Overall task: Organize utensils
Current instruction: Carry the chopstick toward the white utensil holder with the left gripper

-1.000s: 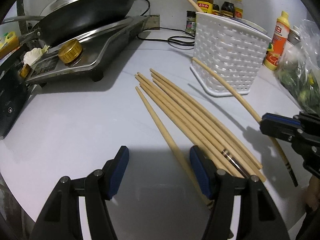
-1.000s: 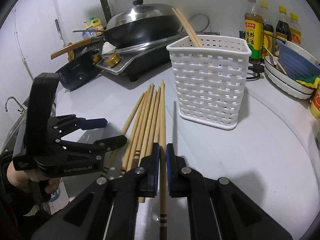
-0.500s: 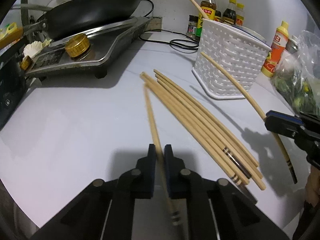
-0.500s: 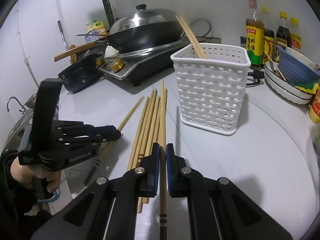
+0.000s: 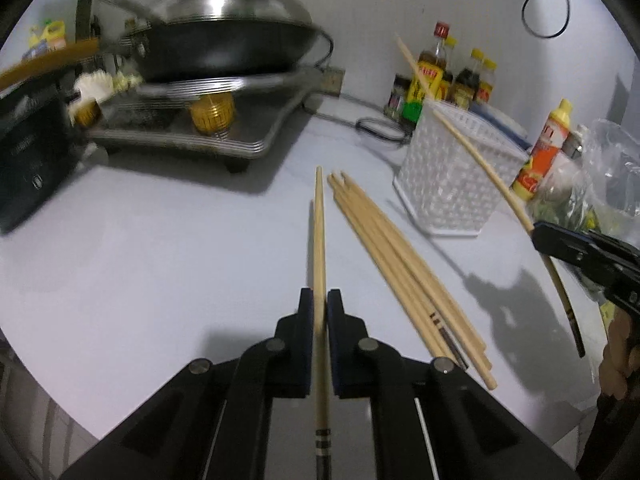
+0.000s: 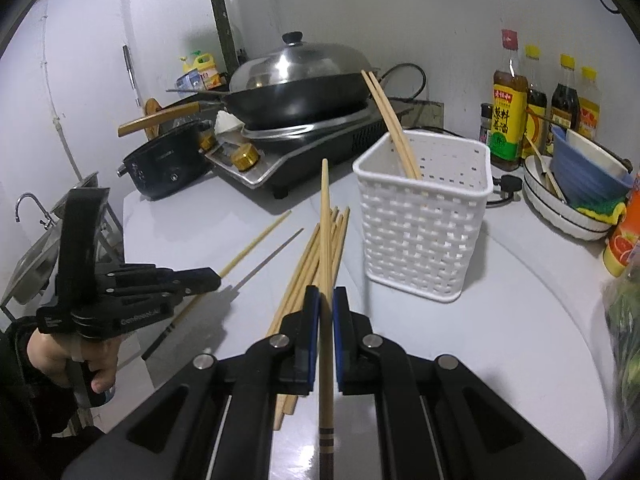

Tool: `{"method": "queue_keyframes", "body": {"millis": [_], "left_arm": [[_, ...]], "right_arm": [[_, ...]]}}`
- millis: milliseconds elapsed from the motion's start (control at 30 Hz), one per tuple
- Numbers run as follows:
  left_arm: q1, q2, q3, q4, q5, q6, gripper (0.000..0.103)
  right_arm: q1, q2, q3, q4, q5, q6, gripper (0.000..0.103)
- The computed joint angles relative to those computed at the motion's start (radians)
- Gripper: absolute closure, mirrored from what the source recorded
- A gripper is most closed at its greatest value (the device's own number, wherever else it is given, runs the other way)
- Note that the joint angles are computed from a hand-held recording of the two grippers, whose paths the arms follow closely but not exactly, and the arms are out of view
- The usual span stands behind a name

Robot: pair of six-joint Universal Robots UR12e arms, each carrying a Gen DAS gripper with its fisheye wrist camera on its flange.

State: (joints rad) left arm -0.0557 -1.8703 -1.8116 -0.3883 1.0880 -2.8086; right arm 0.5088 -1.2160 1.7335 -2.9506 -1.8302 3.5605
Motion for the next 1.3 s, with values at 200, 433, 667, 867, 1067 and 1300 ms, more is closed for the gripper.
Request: {"method": "queue_keyframes", "body": {"millis": [200, 433, 667, 867, 1067, 1300], "left_arm": [[0.010, 0.020, -0.001, 0.067, -0.027, -0.014, 0.097], [0.016, 0.023, 0.010, 0.123, -0.070, -0.045, 0.097], [0.024, 0.014, 0.023, 0.188, -0.108, -0.095, 0.097], [0.031, -0.002, 0.051, 0.206, -0.135, -0.102, 0.097], [0.043, -0.021, 0.078, 0.237, -0.150, -0.121, 0.097], [0.061, -0.050, 0.100, 0.277, -0.160, -0.168, 0.097]], "right_arm": [[-0.002, -0.011, -0.018, -0.011, -0.017, -0.033, 0.097], [-0.017, -0.035, -0.027, -0.041, -0.045, -0.078, 0.097], [-0.049, -0.049, -0.047, -0.051, -0.063, -0.125, 0.097], [-0.078, -0.042, -0.077, -0.038, -0.044, -0.143, 0.097], [-0.092, -0.011, -0.129, -0.016, -0.040, -0.165, 0.097], [-0.097, 0.043, -0.215, 0.027, -0.063, -0.206, 0.097]]}}
